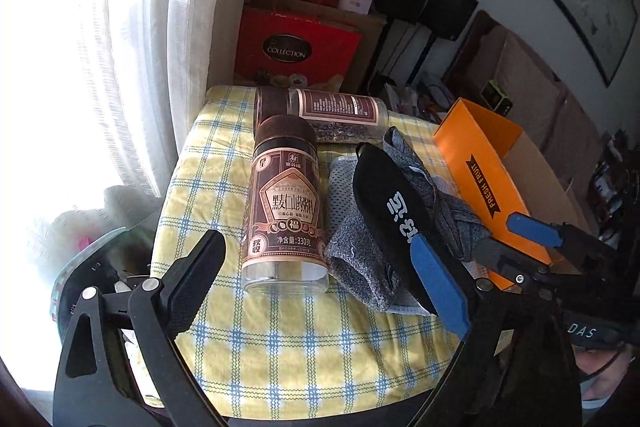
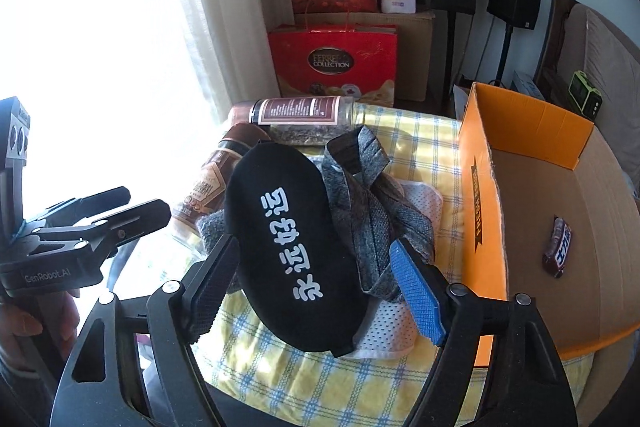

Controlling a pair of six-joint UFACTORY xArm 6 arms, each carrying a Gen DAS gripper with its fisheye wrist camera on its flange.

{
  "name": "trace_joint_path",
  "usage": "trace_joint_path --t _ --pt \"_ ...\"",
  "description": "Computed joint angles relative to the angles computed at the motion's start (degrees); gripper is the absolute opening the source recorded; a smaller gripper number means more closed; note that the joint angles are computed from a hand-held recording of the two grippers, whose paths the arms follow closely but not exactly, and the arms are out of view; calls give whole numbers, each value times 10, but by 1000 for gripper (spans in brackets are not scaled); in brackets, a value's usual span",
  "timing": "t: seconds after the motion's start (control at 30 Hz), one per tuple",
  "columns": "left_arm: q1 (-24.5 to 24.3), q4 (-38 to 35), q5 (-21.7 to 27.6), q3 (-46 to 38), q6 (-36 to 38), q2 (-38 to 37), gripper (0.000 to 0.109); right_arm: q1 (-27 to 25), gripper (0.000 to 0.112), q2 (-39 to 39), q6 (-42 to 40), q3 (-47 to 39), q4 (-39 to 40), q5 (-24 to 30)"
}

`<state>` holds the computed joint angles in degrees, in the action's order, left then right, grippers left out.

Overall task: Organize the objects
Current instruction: 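Grasp the black eye mask with the right tool while the left tool grasps its strap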

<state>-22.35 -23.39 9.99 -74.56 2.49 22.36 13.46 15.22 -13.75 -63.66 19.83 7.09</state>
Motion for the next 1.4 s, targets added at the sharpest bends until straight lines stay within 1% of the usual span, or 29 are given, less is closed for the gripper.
trace_joint_path --t 0.03,0.1,0.13,0.17,0.3,0.4,0.47,0.5,0.53,0.57,0.7,0.83,0.93,0.97,1.0,1.03,1.07,1.1,1.13,1.17,1.23,1.33,1.4 --pt "-1 -14 2 -2 11 2 90 2 78 6 -1 -3 -1 2" --pt "0 -27 7 -6 25 5 84 6 75 16 -11 -9 10 8" --pt "0 -19 10 -8 18 7 79 7 73 20 -19 -11 17 12" --pt "1 -12 12 -11 12 9 78 8 71 24 -21 -13 18 14" --pt "-3 -36 26 -37 34 25 75 10 69 30 -22 -9 19 19" --pt "-8 -24 35 -68 29 43 75 15 67 28 -60 0 61 19" --pt "-11 -16 50 -99 23 64 73 19 67 30 -80 0 81 21" --pt "-11 -12 62 -118 19 76 70 20 67 30 -85 2 86 22" --pt "-11 -6 78 -138 12 89 61 21 67 31 -87 3 85 23" --pt "-10 8 94 -158 -4 102 56 22 66 32 -84 4 80 24" --pt "-9 40 127 -214 -39 142 56 25 60 40 -78 6 64 25" --pt "-12 56 142 -246 -52 166 55 23 49 51 -47 5 24 20" --pt "-11 64 166 -281 -67 192 55 22 48 55 -41 5 14 13" --pt "-9 60 177 -294 -70 200 55 21 47 54 -29 8 1 9" --pt "-10 39 178 -296 -57 203 54 20 45 53 -13 10 -18 4" --pt "-9 16 179 -297 -40 204 51 20 39 52 -12 12 -19 0" --pt "-8 -7 181 -295 -23 203 42 21 32 51 -32 11 3 1" --pt "-8 -19 182 -295 -15 202 37 22 30 52 -60 7 35 6" --pt "-9 -19 179 -291 -16 199 31 22 30 52 -69 6 47 8" --pt "-10 -8 172 -286 -24 195 25 22 30 55 -65 4 43 8" --pt "-13 0 157 -272 -27 184 19 23 27 54 -84 3 68 8" --pt "-18 -16 148 -258 -10 166 9 27 18 48 -135 3 127 15" --pt "-21 -33 148 -253 7 155 6 28 15 44 -141 5 133 15"
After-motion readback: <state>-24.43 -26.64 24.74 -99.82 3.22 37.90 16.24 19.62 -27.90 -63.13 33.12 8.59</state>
